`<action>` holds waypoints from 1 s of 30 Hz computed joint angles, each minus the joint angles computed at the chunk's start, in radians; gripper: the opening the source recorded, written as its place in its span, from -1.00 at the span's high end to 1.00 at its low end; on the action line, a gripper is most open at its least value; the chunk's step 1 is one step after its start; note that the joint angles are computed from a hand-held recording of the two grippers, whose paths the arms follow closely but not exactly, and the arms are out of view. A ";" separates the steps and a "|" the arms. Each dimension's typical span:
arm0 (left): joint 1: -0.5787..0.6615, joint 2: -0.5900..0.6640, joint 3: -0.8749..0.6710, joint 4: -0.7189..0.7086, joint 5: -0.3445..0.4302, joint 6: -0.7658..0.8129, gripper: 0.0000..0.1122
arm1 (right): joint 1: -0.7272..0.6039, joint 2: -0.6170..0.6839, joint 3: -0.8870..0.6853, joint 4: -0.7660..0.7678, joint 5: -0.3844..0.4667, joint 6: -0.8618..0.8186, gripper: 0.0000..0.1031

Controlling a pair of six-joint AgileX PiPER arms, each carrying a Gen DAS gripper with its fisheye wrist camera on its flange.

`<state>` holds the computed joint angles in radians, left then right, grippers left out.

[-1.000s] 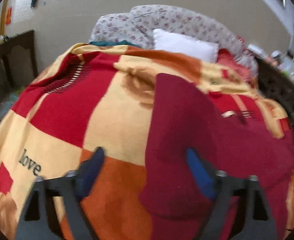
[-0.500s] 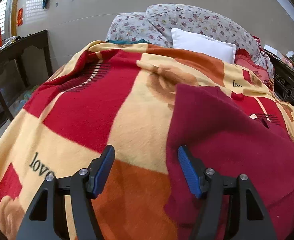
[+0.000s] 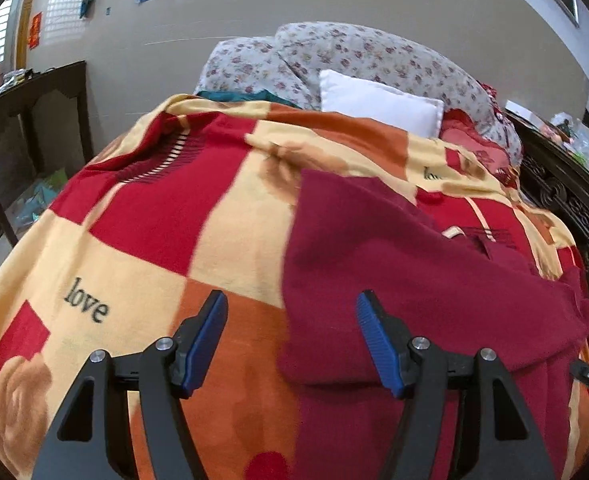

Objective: Fold small clothes

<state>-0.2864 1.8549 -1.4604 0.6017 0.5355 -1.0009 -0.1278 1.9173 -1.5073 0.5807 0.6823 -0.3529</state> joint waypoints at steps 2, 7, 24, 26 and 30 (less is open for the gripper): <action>-0.012 0.035 -0.035 -0.010 0.028 0.023 -0.19 | -0.007 0.038 -0.014 0.052 0.002 -0.023 -0.14; 0.003 0.083 -0.046 -0.060 0.022 0.053 -0.25 | -0.010 -0.019 0.047 0.060 -0.089 -0.103 0.85; -0.109 0.017 -0.020 0.081 0.102 -0.058 -0.31 | -0.016 -0.140 0.083 -0.061 -0.022 -0.032 0.10; -0.133 0.013 -0.020 0.108 0.111 -0.083 -0.34 | -0.024 -0.145 0.062 -0.090 -0.007 -0.019 0.02; -0.169 0.031 -0.050 0.115 0.134 -0.086 -0.35 | -0.045 -0.132 0.024 -0.117 0.004 -0.002 -0.12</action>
